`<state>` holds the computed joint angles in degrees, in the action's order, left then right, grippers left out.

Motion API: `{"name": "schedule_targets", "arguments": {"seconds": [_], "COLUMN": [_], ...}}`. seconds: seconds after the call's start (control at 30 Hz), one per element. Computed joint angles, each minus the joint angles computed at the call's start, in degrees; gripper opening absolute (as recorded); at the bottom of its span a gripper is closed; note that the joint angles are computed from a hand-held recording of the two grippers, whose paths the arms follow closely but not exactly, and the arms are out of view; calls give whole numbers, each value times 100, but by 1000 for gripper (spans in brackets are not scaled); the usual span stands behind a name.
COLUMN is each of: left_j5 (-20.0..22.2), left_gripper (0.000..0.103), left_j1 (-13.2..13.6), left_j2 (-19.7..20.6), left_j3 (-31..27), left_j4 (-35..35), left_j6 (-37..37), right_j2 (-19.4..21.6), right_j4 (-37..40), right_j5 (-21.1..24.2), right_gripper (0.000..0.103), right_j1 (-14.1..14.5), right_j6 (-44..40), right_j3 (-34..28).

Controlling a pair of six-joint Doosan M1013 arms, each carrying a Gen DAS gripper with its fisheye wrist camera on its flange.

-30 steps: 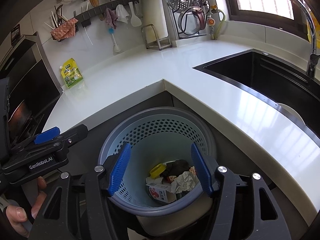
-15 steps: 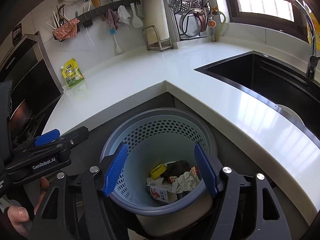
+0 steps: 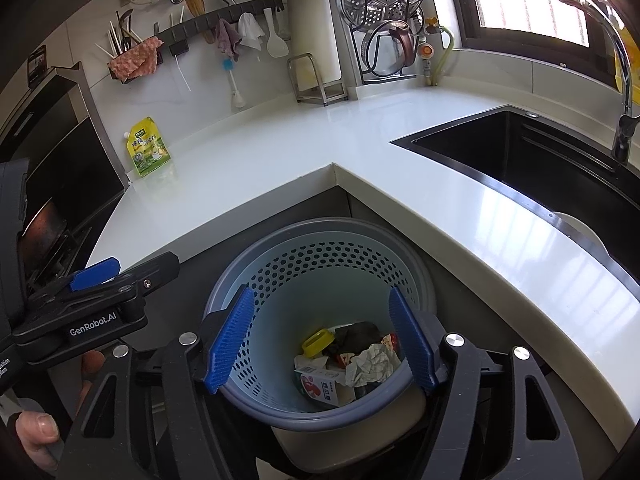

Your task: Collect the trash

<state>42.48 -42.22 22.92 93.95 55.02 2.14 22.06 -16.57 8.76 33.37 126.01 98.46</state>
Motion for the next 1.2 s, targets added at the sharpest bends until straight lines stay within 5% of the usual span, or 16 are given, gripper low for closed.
{"name": "schedule_targets", "arguments": {"seconds": [1.2], "left_j5": [75], "left_gripper": [97], "left_j1": [-22], "left_j2": [-53], "left_j3": [55], "left_j4": [26], "left_j6": [44], "right_j2": [-67], "right_j4": [-57], "right_j5": [-75], "right_gripper": [68], "right_j1": [2], "right_j6": [11], "right_j3": [61]}}
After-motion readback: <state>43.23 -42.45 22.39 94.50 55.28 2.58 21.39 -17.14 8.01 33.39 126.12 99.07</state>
